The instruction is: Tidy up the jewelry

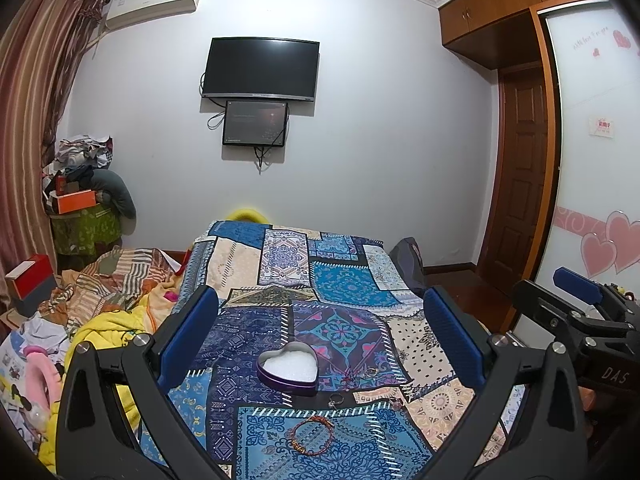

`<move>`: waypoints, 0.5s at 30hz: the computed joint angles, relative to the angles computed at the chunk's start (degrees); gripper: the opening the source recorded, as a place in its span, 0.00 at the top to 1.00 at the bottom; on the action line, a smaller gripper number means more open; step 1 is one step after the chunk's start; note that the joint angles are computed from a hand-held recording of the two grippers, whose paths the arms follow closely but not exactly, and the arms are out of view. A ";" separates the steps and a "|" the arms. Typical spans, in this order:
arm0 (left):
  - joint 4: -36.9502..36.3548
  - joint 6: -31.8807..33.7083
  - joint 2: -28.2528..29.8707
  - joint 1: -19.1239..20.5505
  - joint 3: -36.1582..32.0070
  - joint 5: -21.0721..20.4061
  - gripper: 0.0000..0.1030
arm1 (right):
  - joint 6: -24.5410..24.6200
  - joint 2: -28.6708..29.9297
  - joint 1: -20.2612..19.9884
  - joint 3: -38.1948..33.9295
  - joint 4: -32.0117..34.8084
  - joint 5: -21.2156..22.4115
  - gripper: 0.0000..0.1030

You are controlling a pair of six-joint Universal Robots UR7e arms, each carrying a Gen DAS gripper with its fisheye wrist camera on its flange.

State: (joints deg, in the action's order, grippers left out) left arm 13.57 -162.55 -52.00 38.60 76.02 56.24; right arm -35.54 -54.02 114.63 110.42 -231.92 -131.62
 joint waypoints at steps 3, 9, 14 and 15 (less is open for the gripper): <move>0.11 -0.07 0.14 -0.02 -0.10 -0.04 0.00 | -0.01 -0.01 -0.02 0.03 -0.02 0.04 0.01; 0.37 -0.34 0.41 -0.01 -0.34 0.03 0.00 | 0.23 -0.10 -0.11 0.09 0.08 0.07 0.01; 0.75 -0.52 0.57 -0.07 -0.64 0.04 0.00 | 0.45 -0.17 -0.22 0.22 -0.05 0.04 0.01; 0.75 -0.53 0.57 -0.07 -0.62 0.03 0.00 | 0.62 -0.20 -0.32 0.12 0.21 0.06 0.01</move>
